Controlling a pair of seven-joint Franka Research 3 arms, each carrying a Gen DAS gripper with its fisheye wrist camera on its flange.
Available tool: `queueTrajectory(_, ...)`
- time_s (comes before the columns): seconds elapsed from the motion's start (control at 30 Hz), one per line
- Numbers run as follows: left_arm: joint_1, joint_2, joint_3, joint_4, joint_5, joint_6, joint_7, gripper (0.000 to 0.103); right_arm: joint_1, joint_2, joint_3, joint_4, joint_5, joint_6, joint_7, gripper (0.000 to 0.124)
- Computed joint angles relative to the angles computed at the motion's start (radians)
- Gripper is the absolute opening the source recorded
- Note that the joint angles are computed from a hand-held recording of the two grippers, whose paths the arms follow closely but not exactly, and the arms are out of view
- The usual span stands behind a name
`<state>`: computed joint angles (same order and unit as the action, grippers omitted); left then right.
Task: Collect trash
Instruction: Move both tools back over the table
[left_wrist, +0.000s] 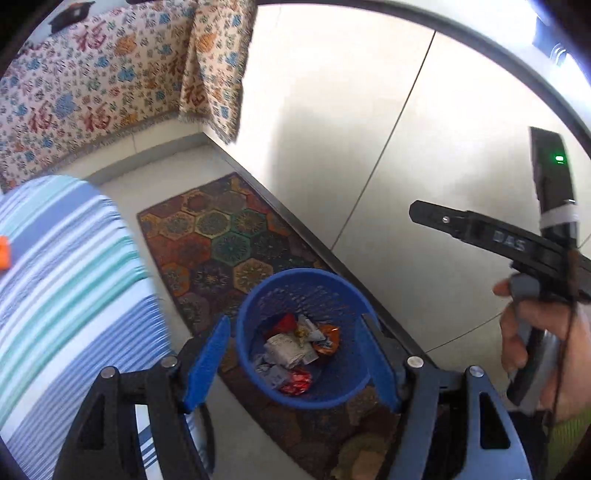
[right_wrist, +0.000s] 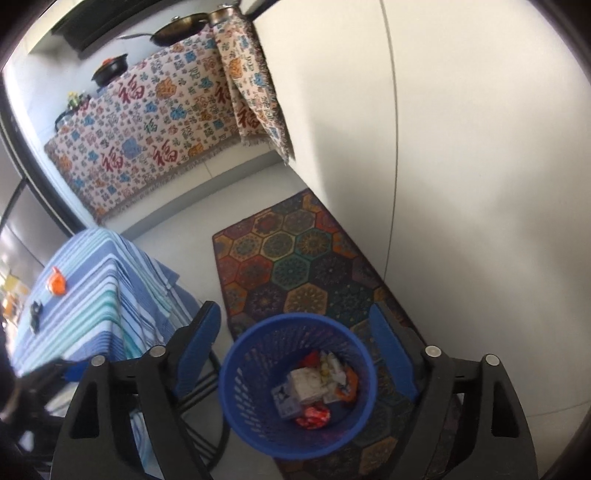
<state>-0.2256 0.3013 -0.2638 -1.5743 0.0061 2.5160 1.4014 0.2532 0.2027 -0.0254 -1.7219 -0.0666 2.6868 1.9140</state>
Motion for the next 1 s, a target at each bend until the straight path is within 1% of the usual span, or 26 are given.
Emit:
queueTrajectory(0.1, 0.039, -0.155, 0.025, -0.179, -0.005, 0.04, 0.007, 0.072, 0.046, 0.001, -0.02, -0.001, -0.128, 0.003, 0.071, 0.093)
queueTrajectory(0.13, 0.048, -0.193, 0.035, -0.221, -0.004, 0.045, 0.009, 0.072, 0.058, 0.004, -0.021, 0.001, -0.159, 0.003, 0.086, 0.094)
queueTrajectory(0.2, 0.067, -0.286, 0.066, -0.329, 0.041, 0.06, -0.011, 0.072, 0.081, 0.004, -0.017, -0.007, -0.214, 0.013, 0.106, 0.095)
queueTrajectory(0.3, 0.107, -0.407, 0.105, -0.475, 0.152, 0.074, -0.076, 0.072, 0.111, 0.011, 0.002, -0.016, -0.26, 0.034, 0.091, 0.095)
queueTrajectory(0.37, 0.138, -0.463, 0.134, -0.547, 0.174, 0.071, -0.098, 0.072, 0.147, 0.018, 0.009, -0.013, -0.308, 0.031, 0.099, 0.095)
queueTrajectory(0.4, 0.152, -0.48, 0.146, -0.568, 0.172, 0.062, -0.105, 0.072, 0.159, 0.021, 0.02, -0.01, -0.306, 0.027, 0.092, 0.095)
queueTrajectory(0.47, 0.184, -0.514, 0.174, -0.611, 0.169, 0.057, -0.114, 0.072, 0.174, 0.026, 0.058, -0.003, -0.254, 0.036, 0.046, 0.095)
queueTrajectory(0.5, 0.201, -0.527, 0.181, -0.626, 0.182, 0.056, -0.119, 0.072, 0.183, 0.031, 0.081, 0.003, -0.217, 0.05, 0.015, 0.096)
queueTrajectory(0.57, 0.239, -0.542, 0.188, -0.645, 0.23, 0.057, -0.144, 0.072, 0.219, 0.054, 0.1, 0.034, -0.186, 0.057, -0.01, 0.1)
queueTrajectory(0.67, 0.289, -0.545, 0.2, -0.652, 0.286, 0.049, -0.174, 0.072, 0.283, 0.146, 0.12, 0.171, -0.149, -0.013, -0.067, 0.1)
queueTrajectory(0.77, 0.313, -0.541, 0.23, -0.662, 0.263, 0.089, -0.171, 0.073, 0.37, 0.269, 0.078, 0.353, -0.194, -0.109, -0.065, 0.1)
queueTrajectory(0.8, 0.318, -0.537, 0.239, -0.666, 0.246, 0.106, -0.167, 0.074, 0.397, 0.325, 0.062, 0.435, -0.209, -0.155, -0.066, 0.1)
queueTrajectory(0.83, 0.32, -0.539, 0.246, -0.674, 0.229, 0.123, -0.156, 0.076, 0.415, 0.373, 0.051, 0.504, -0.212, -0.192, -0.07, 0.1)
queueTrajectory(0.87, 0.326, -0.537, 0.249, -0.68, 0.227, 0.144, -0.152, 0.08, 0.428, 0.415, 0.042, 0.564, -0.211, -0.219, -0.077, 0.1)
queueTrajectory(0.93, 0.335, -0.53, 0.248, -0.677, 0.228, 0.149, -0.141, 0.085, 0.45, 0.495, 0.025, 0.685, -0.206, -0.275, -0.094, 0.1)
queueTrajectory(1.0, 0.331, -0.514, 0.253, -0.666, 0.201, 0.148, -0.116, 0.094, 0.464, 0.554, 0.013, 0.775, -0.197, -0.32, -0.116, 0.1)
